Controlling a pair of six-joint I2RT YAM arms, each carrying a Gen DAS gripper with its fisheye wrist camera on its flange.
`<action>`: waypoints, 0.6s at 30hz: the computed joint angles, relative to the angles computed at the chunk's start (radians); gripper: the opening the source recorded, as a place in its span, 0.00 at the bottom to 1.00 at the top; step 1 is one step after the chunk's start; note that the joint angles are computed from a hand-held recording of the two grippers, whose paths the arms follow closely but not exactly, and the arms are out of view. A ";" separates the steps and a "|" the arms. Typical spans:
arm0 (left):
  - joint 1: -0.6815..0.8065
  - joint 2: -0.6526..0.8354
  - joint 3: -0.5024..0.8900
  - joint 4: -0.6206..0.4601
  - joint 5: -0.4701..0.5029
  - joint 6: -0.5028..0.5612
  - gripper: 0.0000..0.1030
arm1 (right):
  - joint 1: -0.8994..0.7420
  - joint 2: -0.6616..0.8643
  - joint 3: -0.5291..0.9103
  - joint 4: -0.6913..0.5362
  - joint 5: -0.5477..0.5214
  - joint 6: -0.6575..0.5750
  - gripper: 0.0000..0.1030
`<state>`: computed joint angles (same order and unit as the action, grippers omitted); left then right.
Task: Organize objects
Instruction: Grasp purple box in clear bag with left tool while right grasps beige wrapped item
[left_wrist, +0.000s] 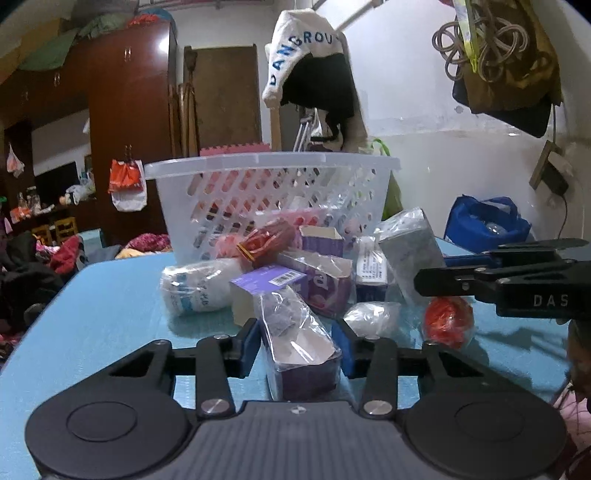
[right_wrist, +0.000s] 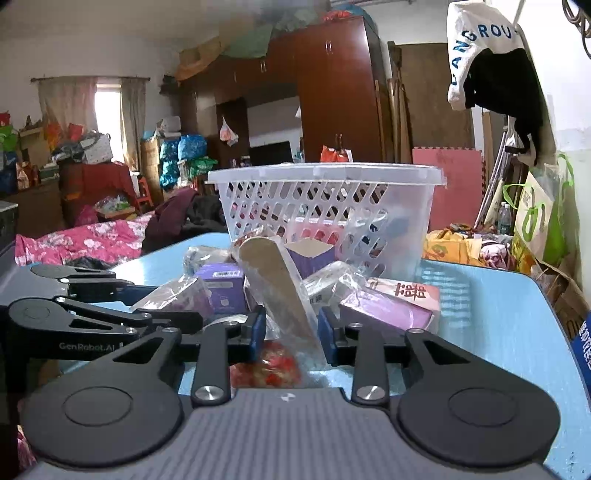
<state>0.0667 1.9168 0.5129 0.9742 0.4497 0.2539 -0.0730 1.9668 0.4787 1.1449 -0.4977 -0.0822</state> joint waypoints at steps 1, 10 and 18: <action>0.004 0.000 -0.008 0.017 0.001 -0.001 0.44 | -0.004 0.003 -0.002 0.010 -0.007 0.005 0.32; 0.054 -0.003 -0.013 0.048 0.046 -0.019 0.44 | -0.013 0.009 -0.005 0.025 -0.021 0.002 0.29; 0.089 -0.006 -0.013 0.103 0.089 -0.078 0.44 | -0.055 0.004 -0.052 0.162 -0.055 0.055 0.27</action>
<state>0.1561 1.9109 0.4997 1.0777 0.5385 0.1762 -0.1281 1.9712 0.4267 1.3070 -0.5523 -0.0271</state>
